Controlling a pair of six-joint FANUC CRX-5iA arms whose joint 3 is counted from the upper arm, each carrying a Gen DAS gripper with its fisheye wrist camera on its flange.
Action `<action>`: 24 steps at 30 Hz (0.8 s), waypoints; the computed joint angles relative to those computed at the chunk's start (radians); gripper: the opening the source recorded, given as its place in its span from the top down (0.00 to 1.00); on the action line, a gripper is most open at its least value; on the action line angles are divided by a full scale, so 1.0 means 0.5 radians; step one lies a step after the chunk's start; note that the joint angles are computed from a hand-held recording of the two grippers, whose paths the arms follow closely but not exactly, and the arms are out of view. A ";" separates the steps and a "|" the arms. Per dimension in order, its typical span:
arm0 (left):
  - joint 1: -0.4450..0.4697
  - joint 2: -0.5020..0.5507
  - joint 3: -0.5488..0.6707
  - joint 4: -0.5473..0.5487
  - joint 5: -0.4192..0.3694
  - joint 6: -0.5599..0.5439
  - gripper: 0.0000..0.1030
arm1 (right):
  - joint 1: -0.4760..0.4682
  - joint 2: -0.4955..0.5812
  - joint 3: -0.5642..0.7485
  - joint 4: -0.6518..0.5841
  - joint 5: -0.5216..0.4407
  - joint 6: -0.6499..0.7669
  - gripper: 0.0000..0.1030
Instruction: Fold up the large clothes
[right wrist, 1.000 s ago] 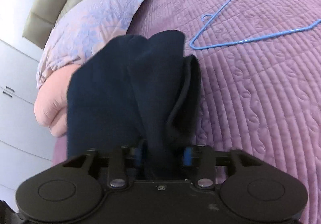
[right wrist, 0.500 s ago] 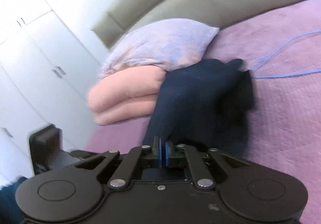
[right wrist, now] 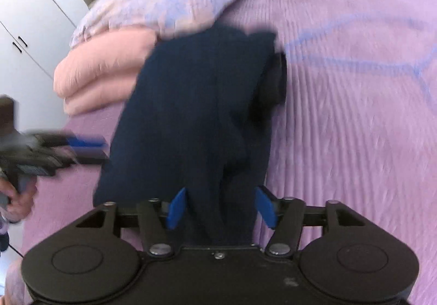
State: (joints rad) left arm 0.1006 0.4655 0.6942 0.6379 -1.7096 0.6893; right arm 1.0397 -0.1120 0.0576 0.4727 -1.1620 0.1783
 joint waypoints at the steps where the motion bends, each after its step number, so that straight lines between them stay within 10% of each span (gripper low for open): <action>1: -0.023 0.011 0.017 -0.054 -0.049 -0.056 0.57 | -0.026 0.029 0.043 0.064 0.000 0.032 0.26; 4: -0.030 -0.238 -0.333 -0.105 0.178 -0.447 0.56 | -0.109 0.168 0.167 0.279 0.059 0.159 0.24; 8: -0.017 -0.245 -0.370 -0.072 0.166 -0.425 0.56 | -0.303 0.461 0.441 0.141 0.311 0.670 0.22; 10: -0.009 -0.242 -0.373 -0.064 0.155 -0.458 0.56 | -0.407 0.699 0.700 -0.049 0.148 0.946 0.22; 13: 0.010 -0.289 -0.464 -0.040 0.216 -0.514 0.56 | -0.540 0.776 0.662 -0.145 0.220 1.147 0.00; 16: 0.027 -0.283 -0.476 -0.011 0.206 -0.502 0.56 | -0.650 0.677 0.509 -0.234 0.437 1.049 0.00; 20: 0.040 -0.280 -0.407 -0.021 0.145 -0.487 0.50 | -0.616 0.764 0.594 0.216 -0.120 0.749 0.02; 24: 0.065 -0.135 -0.170 0.168 0.044 -0.387 0.20 | -0.546 0.472 0.371 0.174 0.097 0.704 0.02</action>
State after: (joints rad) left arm 0.1331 0.3979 0.6093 0.7219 -1.6874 0.4956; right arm 0.7669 0.1239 0.2433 0.5596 -1.1137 0.5305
